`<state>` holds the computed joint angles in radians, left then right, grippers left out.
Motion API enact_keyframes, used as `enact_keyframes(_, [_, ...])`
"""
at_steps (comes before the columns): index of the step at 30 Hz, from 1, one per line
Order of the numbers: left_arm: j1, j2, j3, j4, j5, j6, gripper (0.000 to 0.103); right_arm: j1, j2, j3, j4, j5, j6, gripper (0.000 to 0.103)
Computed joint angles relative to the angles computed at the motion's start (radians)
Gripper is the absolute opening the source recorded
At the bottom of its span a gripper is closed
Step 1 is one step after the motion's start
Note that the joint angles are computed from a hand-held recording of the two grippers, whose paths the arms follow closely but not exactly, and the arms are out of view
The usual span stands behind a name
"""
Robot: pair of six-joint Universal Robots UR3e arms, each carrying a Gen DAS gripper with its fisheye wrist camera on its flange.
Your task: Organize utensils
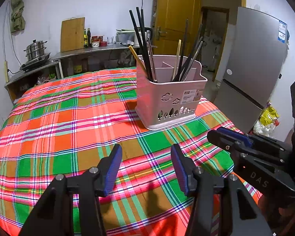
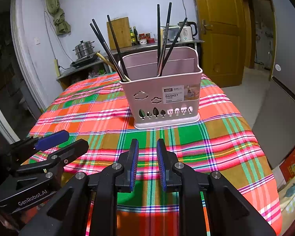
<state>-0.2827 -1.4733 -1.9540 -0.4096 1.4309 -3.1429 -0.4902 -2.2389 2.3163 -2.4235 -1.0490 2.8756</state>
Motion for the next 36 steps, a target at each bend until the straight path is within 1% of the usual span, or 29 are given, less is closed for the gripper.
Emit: enact_keyframes(36, [-0.005, -0.011, 0.001, 0.01, 0.002, 0.001, 0.054, 0.002, -0.012, -0.011, 0.02, 0.001, 0.002, 0.019])
